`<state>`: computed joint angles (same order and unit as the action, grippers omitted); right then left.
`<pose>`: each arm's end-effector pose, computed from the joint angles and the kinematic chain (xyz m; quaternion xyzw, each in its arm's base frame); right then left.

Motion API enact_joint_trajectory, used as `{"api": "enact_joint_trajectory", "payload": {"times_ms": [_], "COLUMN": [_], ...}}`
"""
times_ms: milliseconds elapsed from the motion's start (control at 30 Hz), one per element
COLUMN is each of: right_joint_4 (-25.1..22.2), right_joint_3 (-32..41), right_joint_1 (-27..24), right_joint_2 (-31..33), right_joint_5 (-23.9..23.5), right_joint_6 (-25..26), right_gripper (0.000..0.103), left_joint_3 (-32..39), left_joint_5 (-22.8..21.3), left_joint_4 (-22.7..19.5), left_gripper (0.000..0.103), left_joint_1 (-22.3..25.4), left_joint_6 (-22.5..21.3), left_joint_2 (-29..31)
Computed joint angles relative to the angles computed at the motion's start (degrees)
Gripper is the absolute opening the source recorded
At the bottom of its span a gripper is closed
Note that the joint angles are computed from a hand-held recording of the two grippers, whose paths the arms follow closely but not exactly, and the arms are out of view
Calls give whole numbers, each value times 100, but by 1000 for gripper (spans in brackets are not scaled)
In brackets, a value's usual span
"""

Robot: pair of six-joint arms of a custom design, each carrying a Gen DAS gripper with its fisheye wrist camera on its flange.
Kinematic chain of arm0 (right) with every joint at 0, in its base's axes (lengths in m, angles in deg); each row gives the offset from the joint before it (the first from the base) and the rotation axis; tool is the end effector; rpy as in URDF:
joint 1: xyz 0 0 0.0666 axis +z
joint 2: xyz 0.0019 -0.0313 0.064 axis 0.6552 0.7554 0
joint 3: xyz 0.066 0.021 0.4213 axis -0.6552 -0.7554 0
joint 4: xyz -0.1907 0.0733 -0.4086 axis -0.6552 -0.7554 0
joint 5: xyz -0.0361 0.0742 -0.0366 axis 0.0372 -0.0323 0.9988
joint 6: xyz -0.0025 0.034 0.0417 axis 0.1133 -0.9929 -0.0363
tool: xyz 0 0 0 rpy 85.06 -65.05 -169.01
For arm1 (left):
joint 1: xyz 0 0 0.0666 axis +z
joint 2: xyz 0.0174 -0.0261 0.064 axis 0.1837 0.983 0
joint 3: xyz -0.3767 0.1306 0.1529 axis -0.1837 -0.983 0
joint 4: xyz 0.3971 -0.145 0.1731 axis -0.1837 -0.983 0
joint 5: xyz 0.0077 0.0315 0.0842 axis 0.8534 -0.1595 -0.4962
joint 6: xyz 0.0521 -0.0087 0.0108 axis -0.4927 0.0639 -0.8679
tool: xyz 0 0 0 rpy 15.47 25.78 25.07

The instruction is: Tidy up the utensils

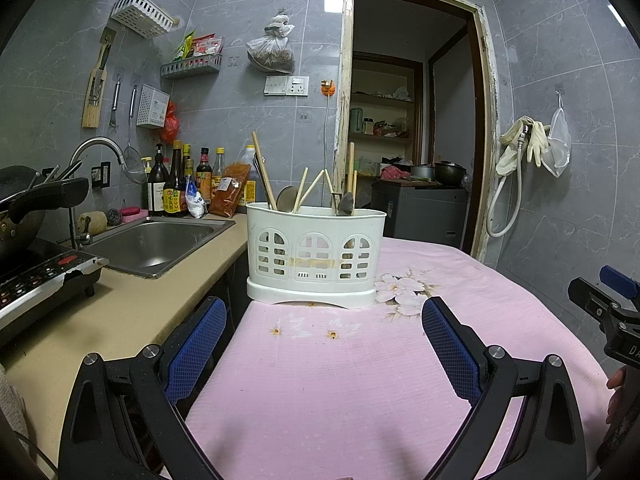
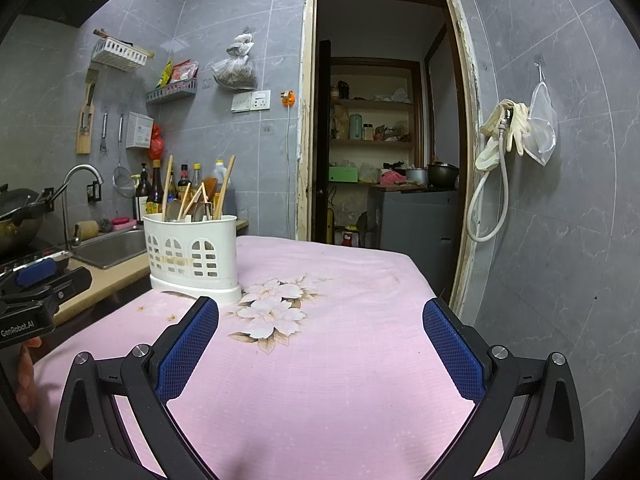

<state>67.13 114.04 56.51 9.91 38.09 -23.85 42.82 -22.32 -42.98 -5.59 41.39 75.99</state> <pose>0.6547 0.1849 0.4308 -0.1486 0.7602 0.0993 0.6247 0.6002 -0.1596 0.4375 -0.0806 0.7866 0.0290 0.6115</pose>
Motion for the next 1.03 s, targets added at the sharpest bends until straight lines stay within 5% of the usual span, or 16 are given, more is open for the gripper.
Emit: {"api": "enact_joint_trajectory", "payload": {"times_ms": [1033], "right_joint_4": [-20], "right_joint_3": [-42], "right_joint_1": [46], "right_joint_2": [4], "right_joint_5": [31], "right_joint_6": [-9], "right_gripper": [103], "left_joint_3": [32], "left_joint_5": [31], "left_joint_4": [-23], "left_gripper": [96], "left_joint_1": [-47], "left_joint_6": [86], "left_joint_2": [89]}}
